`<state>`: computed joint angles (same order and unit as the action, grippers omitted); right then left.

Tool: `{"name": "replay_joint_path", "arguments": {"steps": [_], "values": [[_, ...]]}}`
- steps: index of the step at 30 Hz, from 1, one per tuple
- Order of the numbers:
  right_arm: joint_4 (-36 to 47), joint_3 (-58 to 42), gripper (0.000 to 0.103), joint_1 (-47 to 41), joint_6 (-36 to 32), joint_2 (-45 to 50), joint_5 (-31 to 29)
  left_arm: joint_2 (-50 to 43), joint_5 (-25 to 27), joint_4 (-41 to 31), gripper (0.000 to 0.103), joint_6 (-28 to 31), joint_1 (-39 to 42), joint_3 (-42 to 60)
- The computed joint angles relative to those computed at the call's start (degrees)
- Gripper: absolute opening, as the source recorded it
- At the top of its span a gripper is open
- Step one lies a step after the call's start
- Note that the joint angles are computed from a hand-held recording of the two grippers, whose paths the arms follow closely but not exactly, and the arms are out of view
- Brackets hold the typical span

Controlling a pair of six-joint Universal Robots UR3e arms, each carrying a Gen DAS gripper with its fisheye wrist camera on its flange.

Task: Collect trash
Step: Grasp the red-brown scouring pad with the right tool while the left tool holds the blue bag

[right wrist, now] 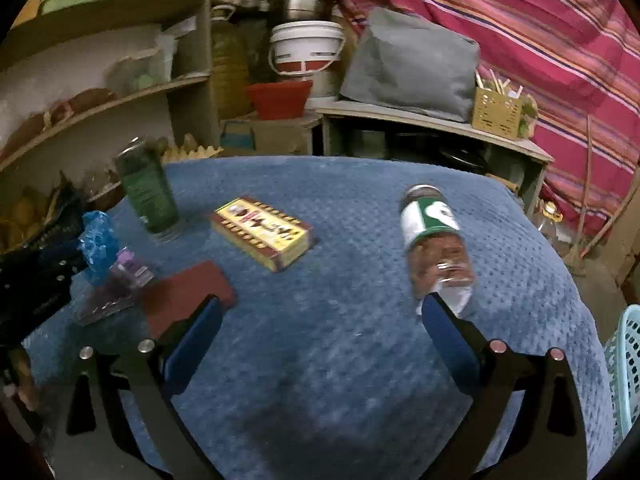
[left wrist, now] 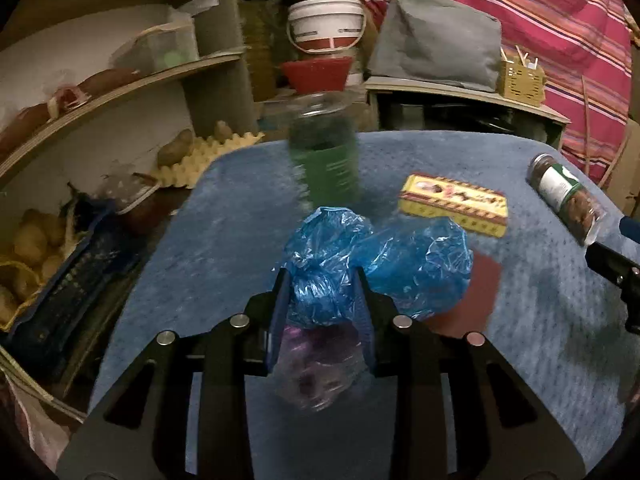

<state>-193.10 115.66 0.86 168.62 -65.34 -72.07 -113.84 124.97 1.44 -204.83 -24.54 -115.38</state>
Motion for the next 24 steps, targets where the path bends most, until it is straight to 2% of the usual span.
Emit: {"name": "replay_joint_path", "arguments": {"steps": [3,8,12,15,24], "values": [[0.9,-0.1,0.098,2.6,-0.1,0.3,-0.8,3.1,-0.9,3.8,0.03,1.0,2.1,-6.5],[4.0,-0.9,0.098,5.2,1.0,0.9,1.5,7.8,-3.8,9.5,0.03,2.2,6.6,-15.8],[5.0,-3.9,0.098,9.7,0.4,3.2,-2.8,9.3,-6.1,12.9,0.03,3.4,9.9,-20.2],[6.2,-5.8,0.098,11.4,0.3,4.3,-4.0,9.5,-7.5,14.9,0.03,3.7,11.9,-22.4],[14.6,-18.8,0.098,16.6,-0.7,11.4,-11.1,11.1,-12.4,20.5,0.03,5.2,18.1,-28.2]]}}
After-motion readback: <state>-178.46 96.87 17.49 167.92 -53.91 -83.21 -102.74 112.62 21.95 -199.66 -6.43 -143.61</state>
